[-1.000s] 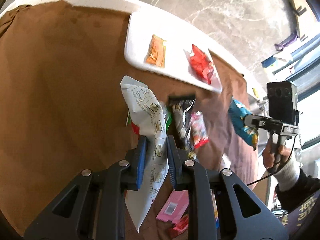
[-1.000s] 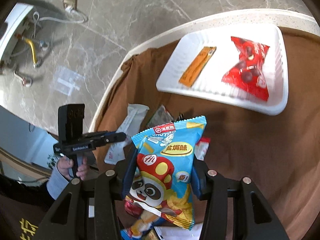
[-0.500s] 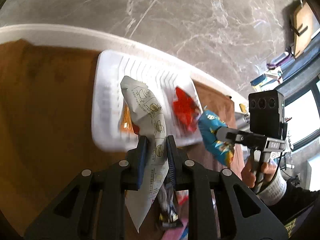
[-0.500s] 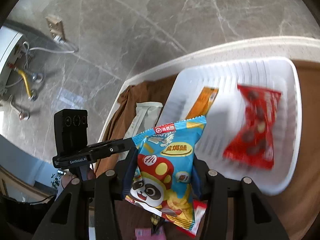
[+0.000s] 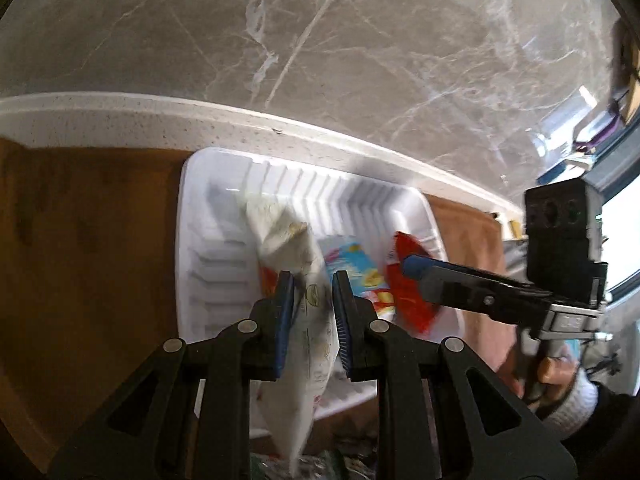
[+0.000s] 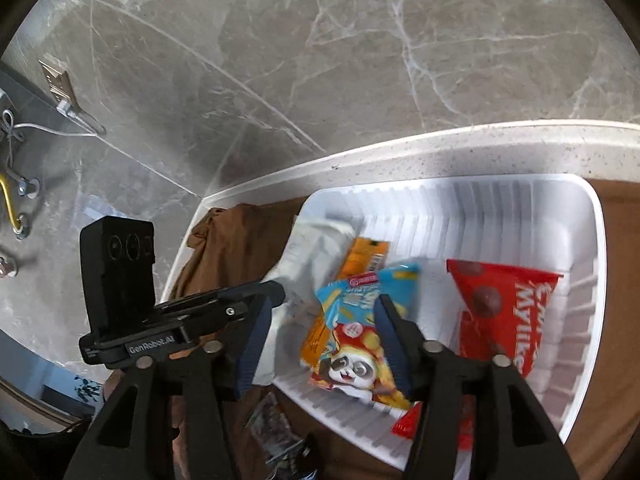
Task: Organize snacks
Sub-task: 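Carry both bags into the white tray and open both grippers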
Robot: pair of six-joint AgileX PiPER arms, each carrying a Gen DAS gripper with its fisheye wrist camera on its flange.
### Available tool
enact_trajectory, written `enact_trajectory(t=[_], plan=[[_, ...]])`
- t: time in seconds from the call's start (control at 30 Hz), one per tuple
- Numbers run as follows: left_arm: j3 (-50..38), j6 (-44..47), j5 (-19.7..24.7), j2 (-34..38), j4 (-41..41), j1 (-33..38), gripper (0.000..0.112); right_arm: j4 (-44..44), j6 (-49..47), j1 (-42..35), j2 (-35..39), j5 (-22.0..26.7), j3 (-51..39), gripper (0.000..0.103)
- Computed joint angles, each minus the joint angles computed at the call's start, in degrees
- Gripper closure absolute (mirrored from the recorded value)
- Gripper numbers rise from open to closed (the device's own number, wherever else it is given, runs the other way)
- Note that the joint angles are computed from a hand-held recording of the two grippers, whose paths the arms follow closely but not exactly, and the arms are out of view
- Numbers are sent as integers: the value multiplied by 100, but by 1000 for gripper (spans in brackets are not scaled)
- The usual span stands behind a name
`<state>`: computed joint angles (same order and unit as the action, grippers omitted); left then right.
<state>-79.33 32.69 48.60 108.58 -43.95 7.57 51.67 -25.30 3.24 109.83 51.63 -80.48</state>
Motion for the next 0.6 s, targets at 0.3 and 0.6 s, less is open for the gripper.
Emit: enact_trajectory(t=[0.3, 0.6], plan=[[154, -23, -517, -232, 107, -50, 94, -176, -190, 117, -373, -264, 253, 34], [1148, 47, -660, -1357, 297, -10, 93, -570, -384, 159, -1381, 114, 787, 30]])
